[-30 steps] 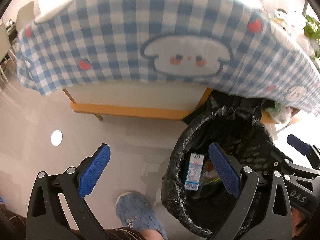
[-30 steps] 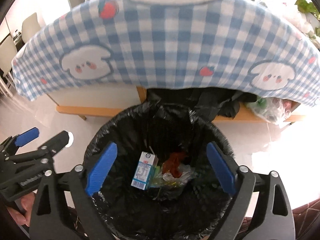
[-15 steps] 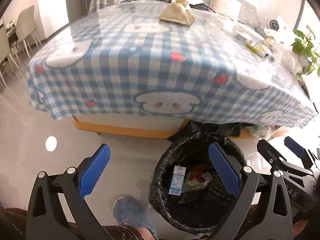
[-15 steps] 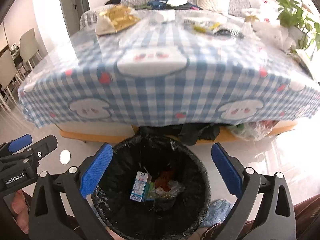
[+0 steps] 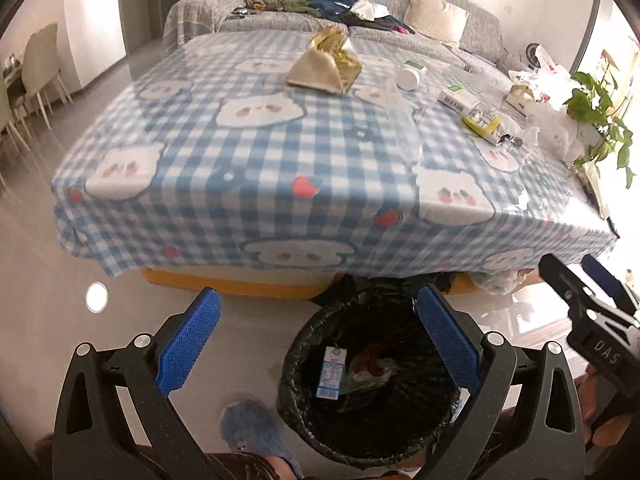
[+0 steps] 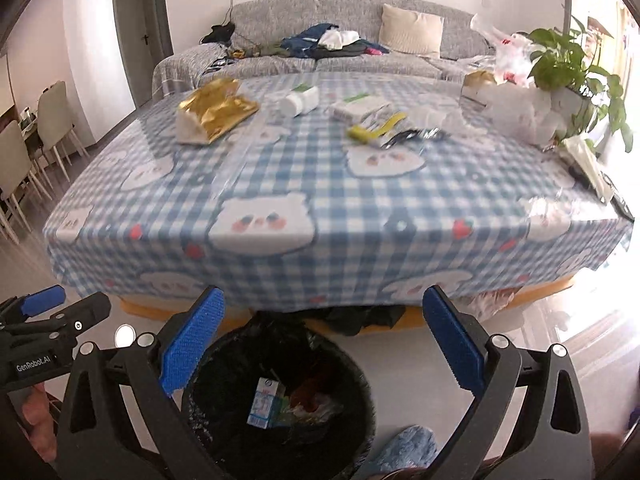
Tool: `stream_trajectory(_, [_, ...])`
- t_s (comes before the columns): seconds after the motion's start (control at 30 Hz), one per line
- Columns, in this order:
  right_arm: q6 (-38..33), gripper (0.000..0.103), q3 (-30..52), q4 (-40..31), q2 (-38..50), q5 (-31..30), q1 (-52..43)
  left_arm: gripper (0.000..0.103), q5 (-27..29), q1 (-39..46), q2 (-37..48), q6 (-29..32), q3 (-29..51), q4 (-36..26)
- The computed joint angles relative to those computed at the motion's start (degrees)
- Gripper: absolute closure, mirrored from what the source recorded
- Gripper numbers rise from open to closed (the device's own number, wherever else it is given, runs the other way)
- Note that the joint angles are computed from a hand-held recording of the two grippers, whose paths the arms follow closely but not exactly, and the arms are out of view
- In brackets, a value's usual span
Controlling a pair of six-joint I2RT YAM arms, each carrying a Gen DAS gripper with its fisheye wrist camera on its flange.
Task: Collect trash
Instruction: 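Move both open tools back over the table toward the trash, then grasp the white tissue with the right tool while the left tool grasps the clear plastic tube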
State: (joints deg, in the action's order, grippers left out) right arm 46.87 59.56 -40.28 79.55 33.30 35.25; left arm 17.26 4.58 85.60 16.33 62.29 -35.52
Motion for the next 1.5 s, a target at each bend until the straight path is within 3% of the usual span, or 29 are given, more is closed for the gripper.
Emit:
stream_trajectory(0.4, [-13.3,0.008,4.0,1.8,-1.8,-4.0,-14.2,0.007,-4.6,-8.6,6.9,-5.6,11.7,-2.8])
stream_trajectory(0.8, [-23.6,0.008,8.0,7.4,3.1,-13.3,-30.0,0.007,-12.8,-17.6,20.5,-12.2,28.6,-4.6])
stream_trajectory(1.2, [-29.5,0.008,21.7,9.4,17.9,-20.4,-43.1,0.008,-16.6,-21.7,35.7,-13.8,46.5,-9.0])
stream_trajectory(1.5, [-32.1,0.008,38.2,5.5,32.8,-23.4,-47.0,0.011,-17.5,-23.2,47.1,-14.3,61.4,-15.3])
